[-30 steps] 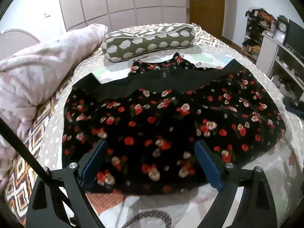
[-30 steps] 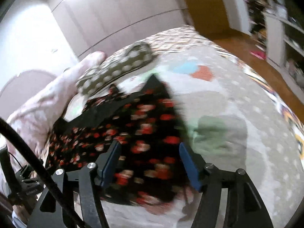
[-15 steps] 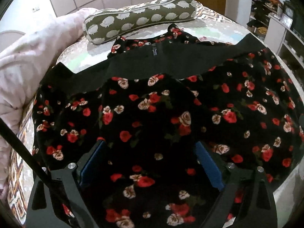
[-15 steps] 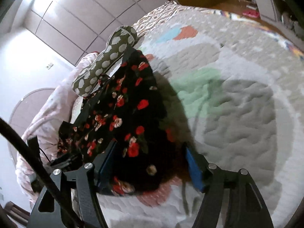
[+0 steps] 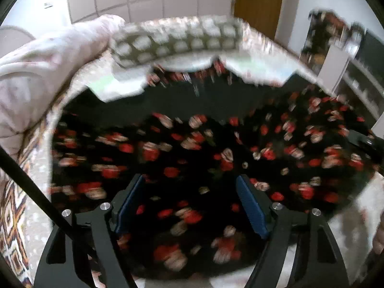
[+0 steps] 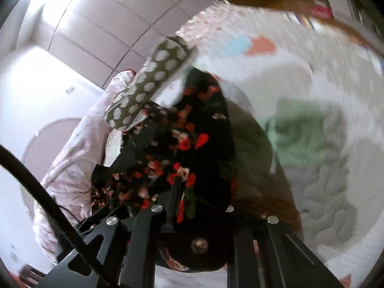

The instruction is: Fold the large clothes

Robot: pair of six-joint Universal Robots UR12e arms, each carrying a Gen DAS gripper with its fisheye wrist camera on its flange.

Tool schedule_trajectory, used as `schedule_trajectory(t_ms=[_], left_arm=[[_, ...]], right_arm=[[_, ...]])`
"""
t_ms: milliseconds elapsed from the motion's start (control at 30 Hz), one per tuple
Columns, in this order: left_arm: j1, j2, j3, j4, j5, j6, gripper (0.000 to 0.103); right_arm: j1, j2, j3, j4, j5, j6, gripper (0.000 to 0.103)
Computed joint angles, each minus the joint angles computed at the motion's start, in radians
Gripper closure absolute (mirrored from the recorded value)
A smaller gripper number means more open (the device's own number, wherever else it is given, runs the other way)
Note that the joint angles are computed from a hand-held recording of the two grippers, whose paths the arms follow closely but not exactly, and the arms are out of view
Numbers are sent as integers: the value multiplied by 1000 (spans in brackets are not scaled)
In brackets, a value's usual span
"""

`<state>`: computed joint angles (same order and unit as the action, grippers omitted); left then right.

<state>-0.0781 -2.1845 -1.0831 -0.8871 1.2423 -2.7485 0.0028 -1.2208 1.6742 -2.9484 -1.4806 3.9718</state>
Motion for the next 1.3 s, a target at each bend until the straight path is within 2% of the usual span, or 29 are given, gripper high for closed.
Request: schedule_trajectory(t_ms=[133,233,300,433,533,600,733,800,867,967,1033,1067,1167,1300], left_arm=[[77,50,-58,92,-68,-58,25],[138,59,-82,140,-86,-150,24],[177,55,-91,157,-82,-228,24],[241,40,-100,159,-105,-344,24],[275,34,-121,191,-105,-416,24],[296,27,-124,194,-130,-460,24],[323,24,-137,228,-168,-519,24],[327,22,-141,245,-181,-536,24],[325,16,-134,241,-191,-535,24],[316,14,-131,241,-174,-514,24],[311,14,-129,242,-169,-502,24],[309,15,-129,242,-178,-501,24],[302,11,-114,222,-225,-498,24],[279,12,-99,185,-285,-437,23]], right_arm=[[59,21,-136,107,-90,-107,89],[110,69,-259,142,-104,-180,89],[150,121,-365,187,-126,-243,89],[219,246,-586,301,-114,-363,90],[263,368,-778,436,-97,-443,90],[285,444,-893,540,-108,-498,90],[309,563,-1060,763,-103,-565,90],[312,585,-1077,801,-91,-580,90],[309,584,-1053,800,-63,-593,87],[303,563,-1002,747,-18,-605,73],[295,535,-962,718,47,-618,54],[292,511,-924,687,72,-629,51],[283,425,-790,588,111,-635,46],[260,330,-647,466,146,-605,41]])
